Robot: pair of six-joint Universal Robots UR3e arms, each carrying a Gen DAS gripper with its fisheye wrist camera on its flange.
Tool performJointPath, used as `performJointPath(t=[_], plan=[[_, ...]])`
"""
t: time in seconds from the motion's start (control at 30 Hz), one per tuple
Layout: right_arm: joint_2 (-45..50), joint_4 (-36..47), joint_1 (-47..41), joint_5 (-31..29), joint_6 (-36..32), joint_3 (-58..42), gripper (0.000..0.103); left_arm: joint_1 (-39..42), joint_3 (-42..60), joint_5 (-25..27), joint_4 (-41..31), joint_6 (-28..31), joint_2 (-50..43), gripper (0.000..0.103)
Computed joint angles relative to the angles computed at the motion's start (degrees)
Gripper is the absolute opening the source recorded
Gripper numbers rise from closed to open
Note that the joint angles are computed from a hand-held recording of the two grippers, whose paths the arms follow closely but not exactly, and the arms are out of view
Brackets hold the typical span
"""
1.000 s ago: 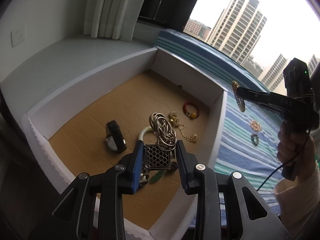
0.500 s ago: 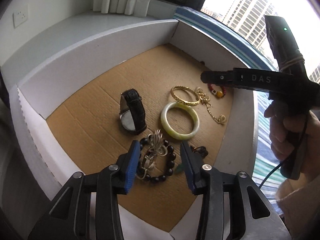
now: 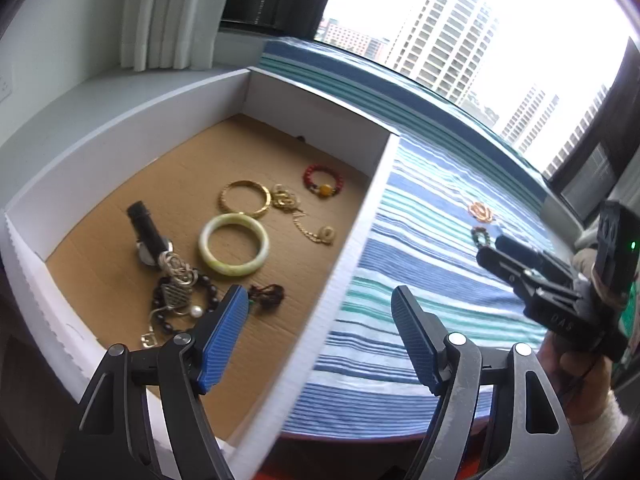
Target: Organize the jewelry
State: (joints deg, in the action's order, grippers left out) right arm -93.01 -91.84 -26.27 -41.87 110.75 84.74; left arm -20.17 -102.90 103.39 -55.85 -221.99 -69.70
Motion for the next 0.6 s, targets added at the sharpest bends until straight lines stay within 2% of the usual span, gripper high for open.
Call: performJointPath(t=[0.1, 0.17, 0.37, 0.47, 0.6], plan=[[-5.9, 3.2, -13.1, 1.5, -8.8, 8.8, 0.067, -4.7, 4.9, 0.7, 2.2, -0.2, -7.2, 0.079], [-7.3, 3.8, -21.2, 1.4, -12.1, 12.9, 0.067, -6.7, 8.2, -0.1, 3.0, 0.1, -12.0, 0.079], [-8.7, -2.9, -42.1, 6.3, -19.8, 23.4, 0.067, -11.9, 20.1, -2.7, 1.1, 0.5, -24.8, 0.079], [-7.5, -4.9, -48.1, 8.7, -22.3, 25.2, 0.068, -14.4, 27.2, -2.8, -1.6, 0.4, -30.1, 0.079], [-5.4, -5.0, -51.4, 9.0, -24.0, 25.7, 0.073, -16.3, 35.4, -1.9, -5.5, 1.3, -34.7, 0.080]])
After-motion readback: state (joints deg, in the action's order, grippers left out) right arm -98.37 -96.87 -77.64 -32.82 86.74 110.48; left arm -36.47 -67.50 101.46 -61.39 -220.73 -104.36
